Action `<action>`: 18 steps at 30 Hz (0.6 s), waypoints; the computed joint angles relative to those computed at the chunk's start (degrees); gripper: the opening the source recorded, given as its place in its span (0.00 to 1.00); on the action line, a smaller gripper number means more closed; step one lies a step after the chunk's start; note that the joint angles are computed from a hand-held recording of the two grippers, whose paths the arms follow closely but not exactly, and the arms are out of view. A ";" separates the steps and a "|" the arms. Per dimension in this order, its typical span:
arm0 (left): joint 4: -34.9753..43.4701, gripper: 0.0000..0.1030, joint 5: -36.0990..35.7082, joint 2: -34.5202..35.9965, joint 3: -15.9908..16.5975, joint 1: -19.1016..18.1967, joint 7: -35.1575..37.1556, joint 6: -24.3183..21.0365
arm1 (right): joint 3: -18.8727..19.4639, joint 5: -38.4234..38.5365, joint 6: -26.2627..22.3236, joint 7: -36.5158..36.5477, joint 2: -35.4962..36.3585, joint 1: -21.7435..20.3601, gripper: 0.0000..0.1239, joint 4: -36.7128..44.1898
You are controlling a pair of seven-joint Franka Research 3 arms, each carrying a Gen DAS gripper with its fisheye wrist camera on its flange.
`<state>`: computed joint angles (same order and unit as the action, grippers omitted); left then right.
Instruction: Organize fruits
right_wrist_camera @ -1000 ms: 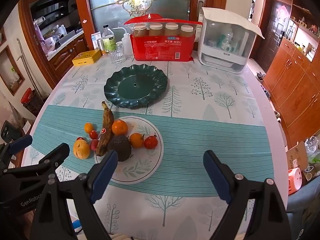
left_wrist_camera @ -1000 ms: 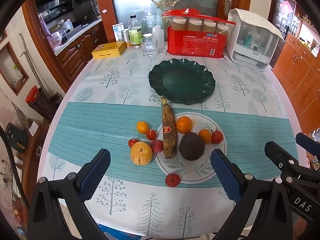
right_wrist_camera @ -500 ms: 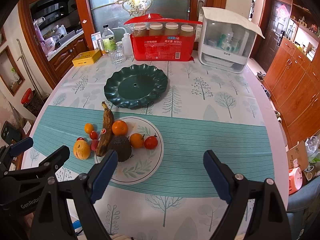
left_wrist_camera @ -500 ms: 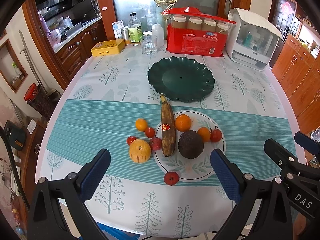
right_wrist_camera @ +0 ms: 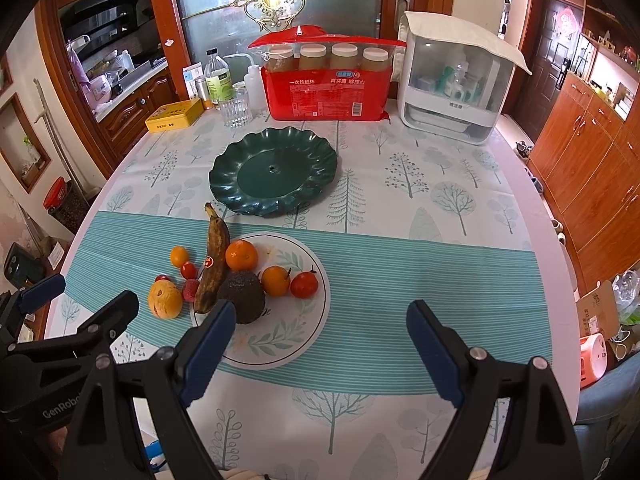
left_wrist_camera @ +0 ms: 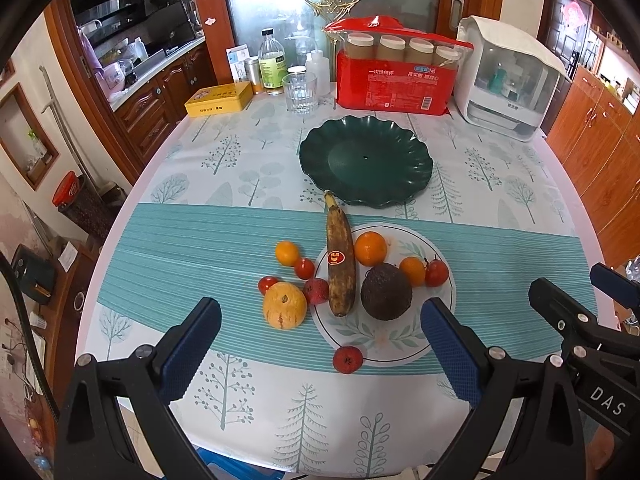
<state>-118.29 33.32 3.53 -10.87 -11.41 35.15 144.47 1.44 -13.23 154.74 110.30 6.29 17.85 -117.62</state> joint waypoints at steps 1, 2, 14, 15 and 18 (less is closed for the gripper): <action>0.17 0.96 0.01 0.03 0.01 0.00 0.17 -0.18 | 0.00 0.05 0.02 -0.02 0.10 0.00 0.71 0.07; 0.26 0.96 0.13 0.05 0.03 -0.02 0.21 -0.35 | 0.01 0.17 -0.16 -0.14 0.02 0.00 0.71 0.10; 1.44 0.96 0.49 0.65 0.25 0.13 1.94 -0.61 | -0.09 0.02 -0.03 0.20 0.43 0.16 0.71 0.36; 1.27 0.96 -0.43 0.64 0.29 0.33 2.71 -0.03 | -0.11 0.07 -0.09 0.09 0.31 0.14 0.71 0.34; 0.49 0.95 -3.77 0.52 0.41 1.02 5.13 2.33 | -0.14 0.04 -0.27 0.17 0.34 0.16 0.71 0.48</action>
<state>-117.80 29.55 4.05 -10.46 -10.39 40.28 146.80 1.30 -13.19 154.48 110.47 6.63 18.01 -117.14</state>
